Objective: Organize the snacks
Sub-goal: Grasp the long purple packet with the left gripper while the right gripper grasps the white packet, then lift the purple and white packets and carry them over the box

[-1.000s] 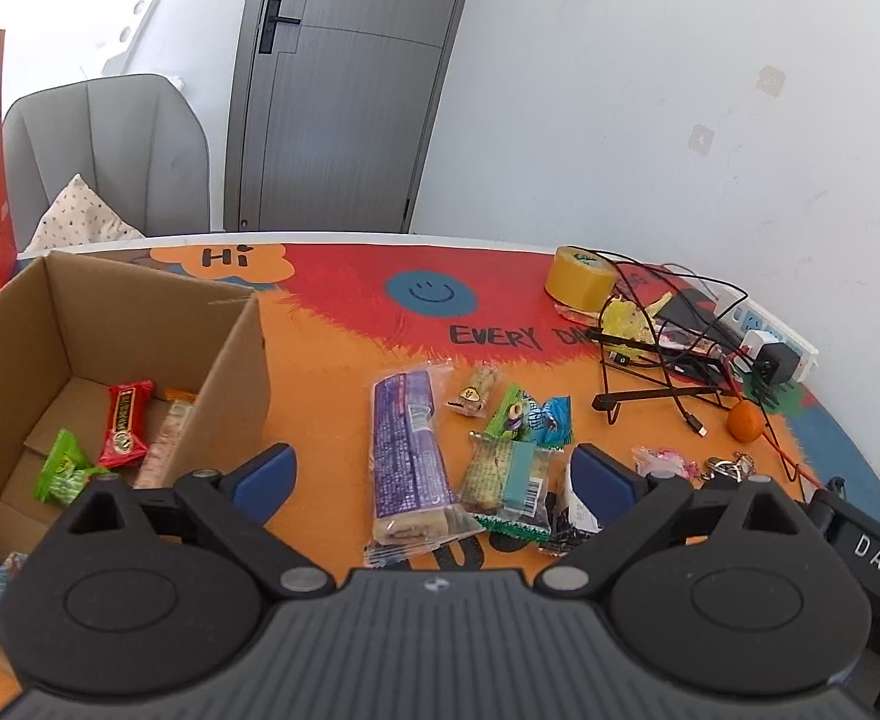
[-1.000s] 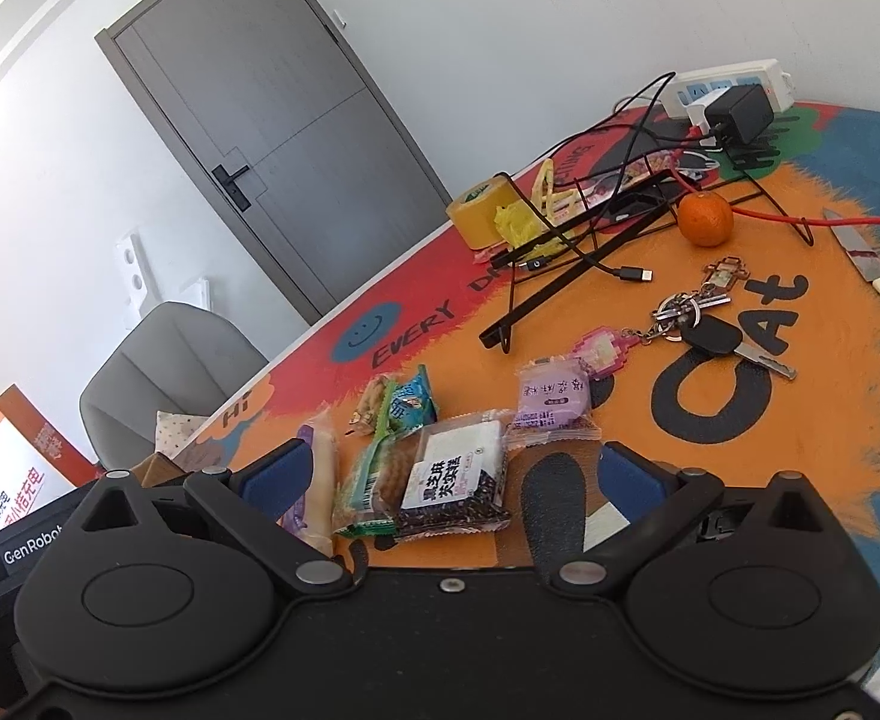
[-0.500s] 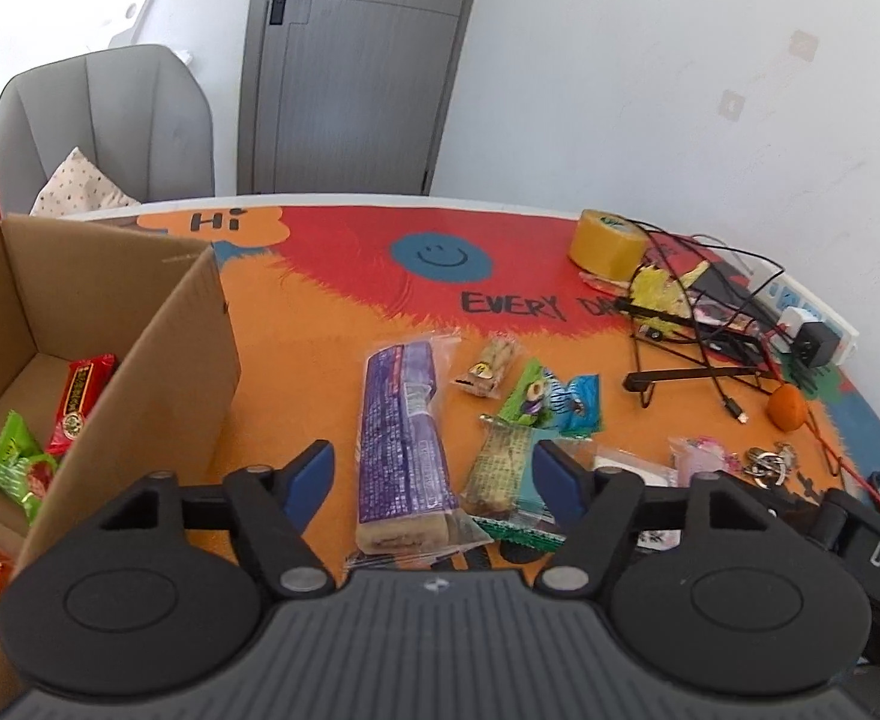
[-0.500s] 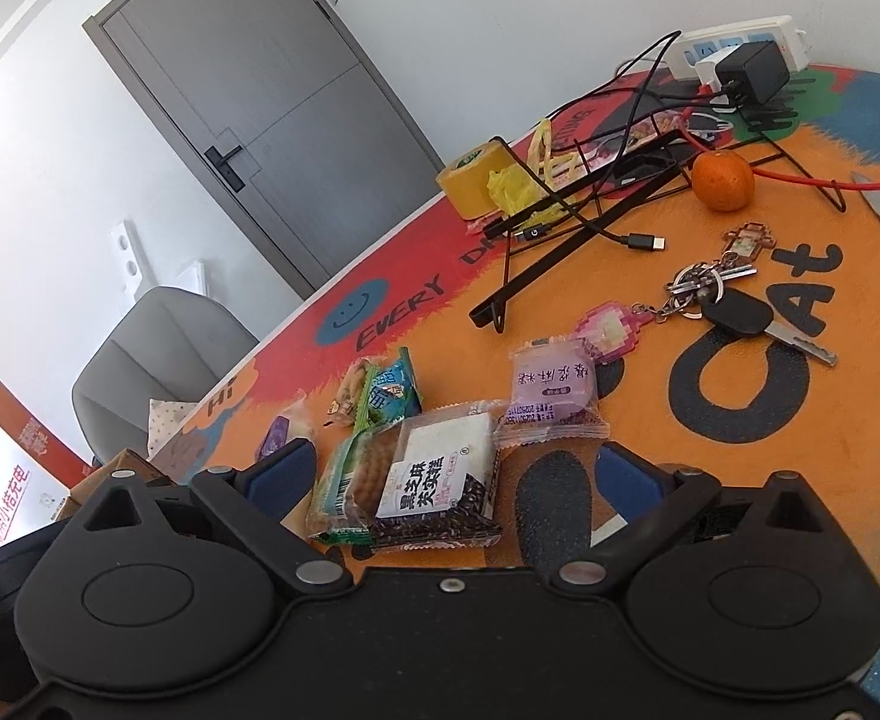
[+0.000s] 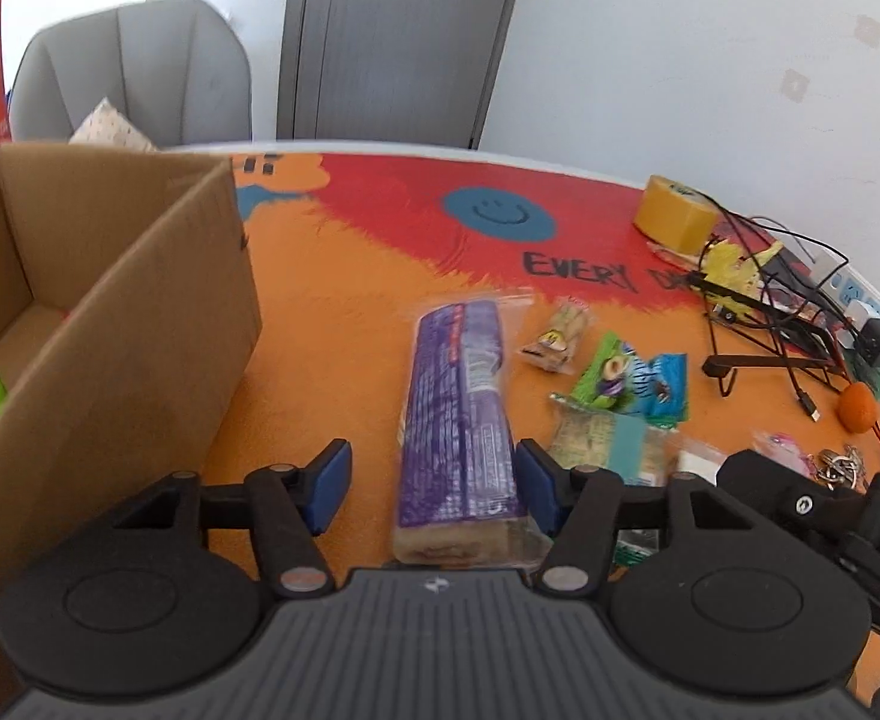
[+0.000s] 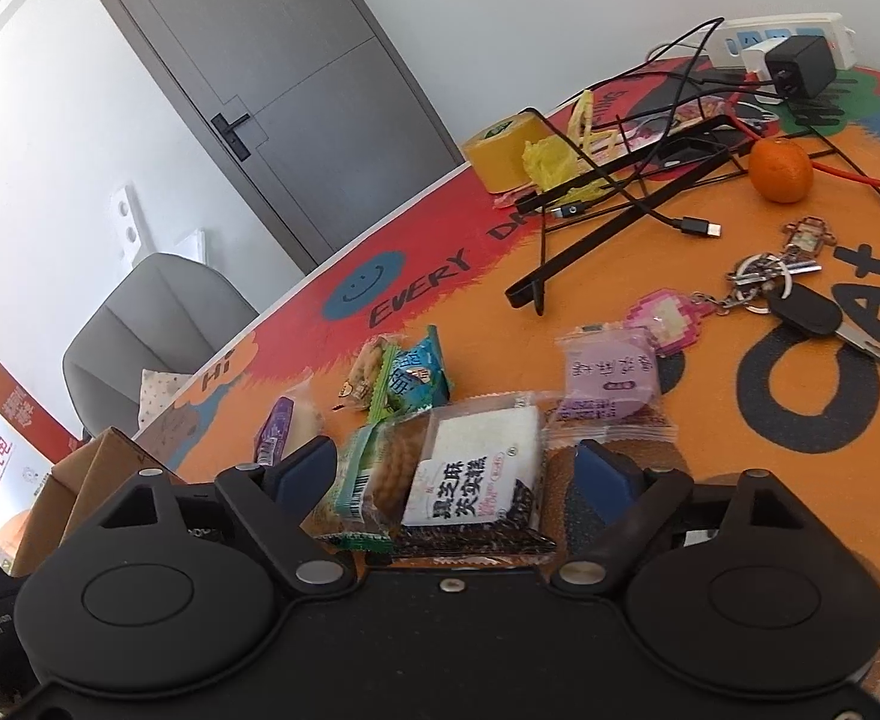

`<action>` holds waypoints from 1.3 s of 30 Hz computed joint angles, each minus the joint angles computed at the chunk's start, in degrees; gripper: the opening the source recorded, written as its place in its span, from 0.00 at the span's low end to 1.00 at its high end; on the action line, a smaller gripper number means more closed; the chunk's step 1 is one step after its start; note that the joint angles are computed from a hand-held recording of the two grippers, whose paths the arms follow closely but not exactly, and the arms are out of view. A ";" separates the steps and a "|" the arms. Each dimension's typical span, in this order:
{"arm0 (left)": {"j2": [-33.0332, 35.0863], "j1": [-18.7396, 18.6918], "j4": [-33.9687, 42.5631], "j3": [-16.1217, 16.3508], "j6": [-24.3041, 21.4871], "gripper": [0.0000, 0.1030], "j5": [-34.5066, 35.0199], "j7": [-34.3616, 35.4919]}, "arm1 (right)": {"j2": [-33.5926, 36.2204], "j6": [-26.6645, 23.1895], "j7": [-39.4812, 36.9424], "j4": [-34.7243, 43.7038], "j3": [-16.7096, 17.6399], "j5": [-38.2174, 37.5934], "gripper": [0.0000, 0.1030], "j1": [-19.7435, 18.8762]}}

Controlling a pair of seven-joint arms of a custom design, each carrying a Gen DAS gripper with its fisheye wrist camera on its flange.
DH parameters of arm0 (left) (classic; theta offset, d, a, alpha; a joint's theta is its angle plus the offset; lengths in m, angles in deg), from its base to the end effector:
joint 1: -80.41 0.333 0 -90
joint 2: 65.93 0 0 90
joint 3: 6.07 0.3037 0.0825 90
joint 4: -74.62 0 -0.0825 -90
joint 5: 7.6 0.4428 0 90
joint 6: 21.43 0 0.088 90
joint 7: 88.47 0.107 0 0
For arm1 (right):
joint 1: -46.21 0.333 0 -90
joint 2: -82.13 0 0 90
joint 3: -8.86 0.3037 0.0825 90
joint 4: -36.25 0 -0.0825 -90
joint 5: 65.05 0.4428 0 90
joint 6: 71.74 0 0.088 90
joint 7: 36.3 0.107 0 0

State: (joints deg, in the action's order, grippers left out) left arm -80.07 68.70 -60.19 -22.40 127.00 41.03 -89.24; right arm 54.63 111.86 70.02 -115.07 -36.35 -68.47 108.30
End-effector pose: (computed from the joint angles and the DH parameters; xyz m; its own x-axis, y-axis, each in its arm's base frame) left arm 0.4816 -0.2748 0.4270 0.3621 -0.9156 0.1750 -0.6248 -0.3777 -0.6834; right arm 0.4760 0.1509 0.4184 0.1742 -0.8549 -0.4888 -0.7192 0.2286 -0.6561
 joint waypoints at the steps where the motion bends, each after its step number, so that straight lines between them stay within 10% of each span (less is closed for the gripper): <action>1: 0.04 0.03 -0.09 0.02 0.01 0.50 0.21 -0.26 | 0.57 -0.03 0.11 0.30 0.41 -0.02 0.82 -0.13; 10: -1.28 0.49 -1.60 -0.19 1.55 0.33 2.37 -2.01 | 6.54 -0.90 3.20 2.23 10.43 -0.08 0.75 -7.87; 17: -2.81 0.58 -2.92 -0.35 2.37 0.30 1.94 -1.95 | 9.44 -2.20 5.78 2.36 25.89 -3.15 0.50 -22.48; 39: -11.60 0.80 -8.39 -2.37 4.08 0.26 0.59 -2.91 | 0.92 1.17 10.81 -4.79 18.13 -8.50 0.26 -17.80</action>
State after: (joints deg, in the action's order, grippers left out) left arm -91.67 69.50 -68.58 -24.77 131.08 41.62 -92.14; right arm 55.55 113.03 80.83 -119.85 -18.22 -76.97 90.50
